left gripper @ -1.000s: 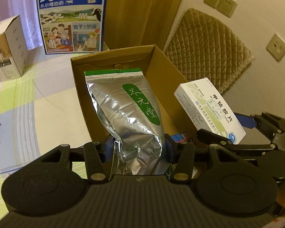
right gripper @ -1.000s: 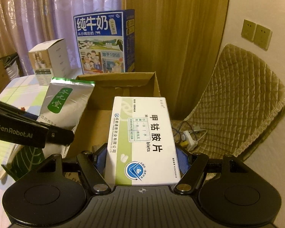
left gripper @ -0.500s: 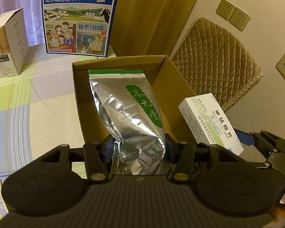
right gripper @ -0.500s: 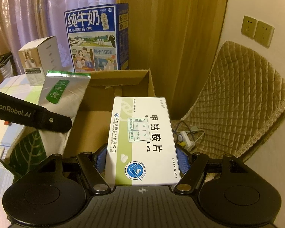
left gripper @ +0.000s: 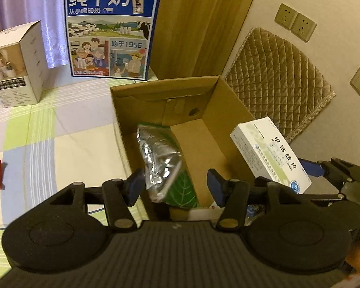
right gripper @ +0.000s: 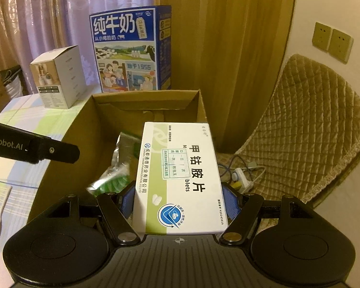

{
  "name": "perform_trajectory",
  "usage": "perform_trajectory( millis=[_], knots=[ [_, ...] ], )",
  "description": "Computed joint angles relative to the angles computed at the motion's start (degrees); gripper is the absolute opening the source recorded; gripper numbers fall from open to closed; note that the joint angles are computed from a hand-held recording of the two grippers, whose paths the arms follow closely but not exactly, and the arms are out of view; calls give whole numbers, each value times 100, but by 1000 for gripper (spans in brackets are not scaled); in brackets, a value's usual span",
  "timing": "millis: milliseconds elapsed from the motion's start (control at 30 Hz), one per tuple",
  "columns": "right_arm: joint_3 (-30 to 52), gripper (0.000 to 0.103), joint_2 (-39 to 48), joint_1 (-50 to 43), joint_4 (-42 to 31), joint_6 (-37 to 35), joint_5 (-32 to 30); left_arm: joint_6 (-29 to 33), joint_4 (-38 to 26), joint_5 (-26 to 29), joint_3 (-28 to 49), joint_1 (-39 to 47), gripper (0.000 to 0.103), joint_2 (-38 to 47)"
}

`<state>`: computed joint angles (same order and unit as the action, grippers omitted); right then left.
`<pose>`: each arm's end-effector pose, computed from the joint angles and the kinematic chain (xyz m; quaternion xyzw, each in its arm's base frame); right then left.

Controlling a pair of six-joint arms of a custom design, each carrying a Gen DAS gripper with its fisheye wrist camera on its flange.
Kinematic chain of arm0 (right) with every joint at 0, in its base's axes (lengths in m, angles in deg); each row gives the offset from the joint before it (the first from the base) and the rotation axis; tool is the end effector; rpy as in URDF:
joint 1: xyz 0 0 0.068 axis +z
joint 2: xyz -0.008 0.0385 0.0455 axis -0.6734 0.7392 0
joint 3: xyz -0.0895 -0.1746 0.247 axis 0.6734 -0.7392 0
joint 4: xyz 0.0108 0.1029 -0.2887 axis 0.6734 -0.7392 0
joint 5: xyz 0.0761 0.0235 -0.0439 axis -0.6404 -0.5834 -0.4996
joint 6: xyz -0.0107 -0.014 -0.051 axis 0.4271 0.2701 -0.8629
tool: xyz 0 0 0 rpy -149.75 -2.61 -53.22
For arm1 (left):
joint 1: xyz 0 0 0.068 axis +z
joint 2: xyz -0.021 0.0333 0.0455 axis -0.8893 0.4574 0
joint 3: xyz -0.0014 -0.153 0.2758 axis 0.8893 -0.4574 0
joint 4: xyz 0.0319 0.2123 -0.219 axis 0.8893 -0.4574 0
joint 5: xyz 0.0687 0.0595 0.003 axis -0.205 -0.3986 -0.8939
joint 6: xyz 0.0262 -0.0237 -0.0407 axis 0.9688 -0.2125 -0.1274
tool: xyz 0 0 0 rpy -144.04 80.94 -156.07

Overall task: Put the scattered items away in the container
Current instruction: 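Open the left gripper to drop the foil bag while the right drops the medicine box, then withdraw both tools from the cardboard box back over the table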

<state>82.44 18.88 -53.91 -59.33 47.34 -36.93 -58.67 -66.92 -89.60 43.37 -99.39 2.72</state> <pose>0.2758 -0.0373 0.2610 -0.2976 0.8733 0.1161 0.3680 0.2137 -0.1464 0.2755 -0.0588 0.9379 -0.0862 0.3308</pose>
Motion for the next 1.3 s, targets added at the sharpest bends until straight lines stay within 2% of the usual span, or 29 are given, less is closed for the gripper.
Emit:
perform_trajectory(
  millis=[333, 467, 567, 833, 1033, 1133, 1300],
  knots=[
    [-6, 69, 75, 322, 125, 268, 91, 136, -141, -36, -225, 110, 58, -380],
    [-46, 69, 157, 444, 381, 596, 73, 218, -258, -2, -323, 237, 59, -586],
    [21, 88, 261, 484, 399, 887, 64, 304, -362, 15, -412, 314, 60, -748],
    [-33, 89, 107, 392, 113, 726, 16, 315, -627, 84, -766, 453, 65, -1267],
    [-149, 91, -238, 185, -289, 514, -110, 131, -1066, -23, -951, 309, 67, -1778],
    [-234, 94, -494, 86, -548, 391, -207, -12, -1409, -148, -1004, 185, 76, -2130],
    [-366, 97, -964, -86, -1065, 104, -407, -349, -2187, -441, -1017, -136, 82, -2771]
  ],
)
